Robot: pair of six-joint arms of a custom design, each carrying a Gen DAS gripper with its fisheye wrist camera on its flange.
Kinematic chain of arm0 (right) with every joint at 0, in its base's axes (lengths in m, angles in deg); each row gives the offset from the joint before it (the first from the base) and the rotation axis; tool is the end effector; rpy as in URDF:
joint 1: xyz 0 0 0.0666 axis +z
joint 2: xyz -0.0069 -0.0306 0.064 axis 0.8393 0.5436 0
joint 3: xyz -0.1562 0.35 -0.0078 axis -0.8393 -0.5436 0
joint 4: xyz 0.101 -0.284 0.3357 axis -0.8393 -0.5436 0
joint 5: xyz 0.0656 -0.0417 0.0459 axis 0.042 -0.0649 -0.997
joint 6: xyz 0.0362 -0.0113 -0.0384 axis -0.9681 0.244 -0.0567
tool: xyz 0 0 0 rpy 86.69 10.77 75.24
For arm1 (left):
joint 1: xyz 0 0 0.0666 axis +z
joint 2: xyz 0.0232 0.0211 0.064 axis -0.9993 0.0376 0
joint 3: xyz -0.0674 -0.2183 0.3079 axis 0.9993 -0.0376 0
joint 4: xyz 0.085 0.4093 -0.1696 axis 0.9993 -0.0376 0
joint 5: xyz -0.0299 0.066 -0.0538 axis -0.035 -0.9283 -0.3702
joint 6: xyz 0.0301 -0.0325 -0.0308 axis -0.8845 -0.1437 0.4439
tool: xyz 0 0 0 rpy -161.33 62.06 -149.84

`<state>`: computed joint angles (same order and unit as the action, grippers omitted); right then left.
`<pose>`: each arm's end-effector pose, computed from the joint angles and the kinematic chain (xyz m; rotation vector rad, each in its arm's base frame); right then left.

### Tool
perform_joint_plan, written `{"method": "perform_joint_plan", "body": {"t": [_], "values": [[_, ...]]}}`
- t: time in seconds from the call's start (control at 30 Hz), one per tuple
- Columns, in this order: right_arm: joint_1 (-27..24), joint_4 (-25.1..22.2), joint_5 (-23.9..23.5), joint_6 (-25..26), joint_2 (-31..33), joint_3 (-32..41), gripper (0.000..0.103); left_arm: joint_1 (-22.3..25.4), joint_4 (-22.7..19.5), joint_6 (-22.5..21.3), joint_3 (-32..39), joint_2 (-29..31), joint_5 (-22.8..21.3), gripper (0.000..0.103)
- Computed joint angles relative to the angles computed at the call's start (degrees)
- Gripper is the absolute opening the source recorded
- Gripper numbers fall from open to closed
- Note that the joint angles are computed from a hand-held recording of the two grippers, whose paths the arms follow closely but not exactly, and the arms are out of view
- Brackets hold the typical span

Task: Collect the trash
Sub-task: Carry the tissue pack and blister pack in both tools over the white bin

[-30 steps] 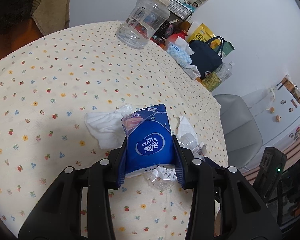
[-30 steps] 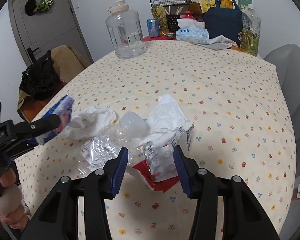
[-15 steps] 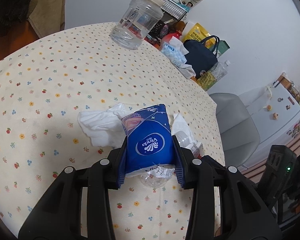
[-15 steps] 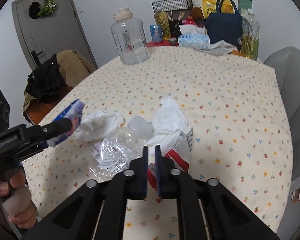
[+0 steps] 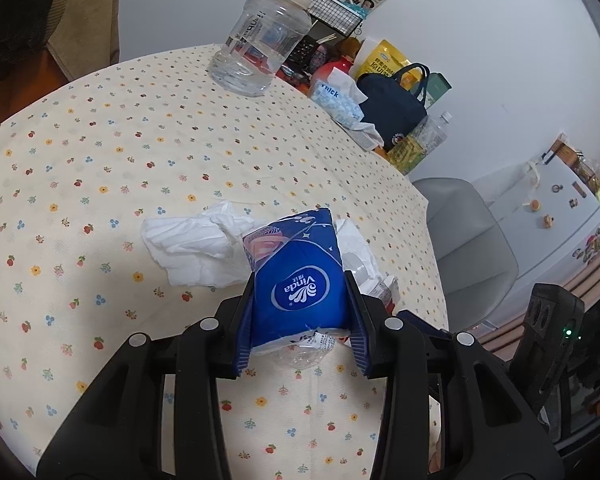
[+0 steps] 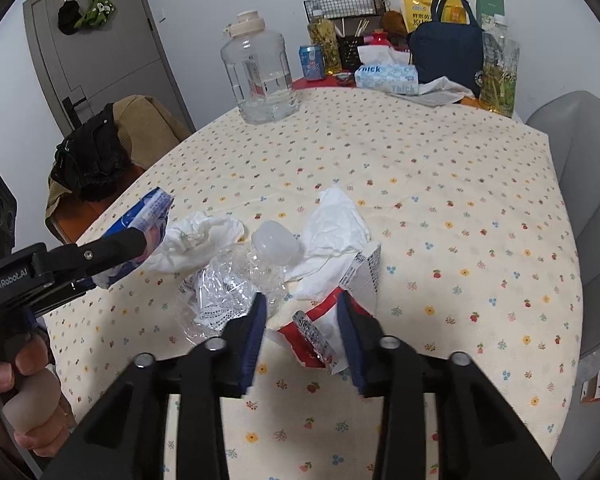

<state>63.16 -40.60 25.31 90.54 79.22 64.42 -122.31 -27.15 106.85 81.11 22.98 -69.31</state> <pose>0.3773 0.0506 0.6668 -0.4369 2.3972 0.3583 0.3220 -0.2156 0.6944 -0.4053 2.2619 -0.6553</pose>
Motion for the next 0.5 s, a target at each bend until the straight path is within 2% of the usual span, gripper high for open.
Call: {"method": "perform_joint_plan", "body": {"t": [0.1, 0.23, 0.5], "values": [[0.27, -0.41, 1.49, -0.20, 0.30, -0.75, 0.026, 0.20, 0.06, 0.07, -0.47, -0.37, 0.13, 0.040], [-0.12, -1.07, 1.04, 0.25, 0.45, -1.38, 0.007, 0.26, 0.04, 0.39, -1.17, -0.75, 0.25, 0.040], [-1.90, -0.16, -3.46, 1.01, -1.28, 0.51, 0.003, -0.94, 0.21, -0.12, 0.16, 0.41, -0.17, 0.040]]}}
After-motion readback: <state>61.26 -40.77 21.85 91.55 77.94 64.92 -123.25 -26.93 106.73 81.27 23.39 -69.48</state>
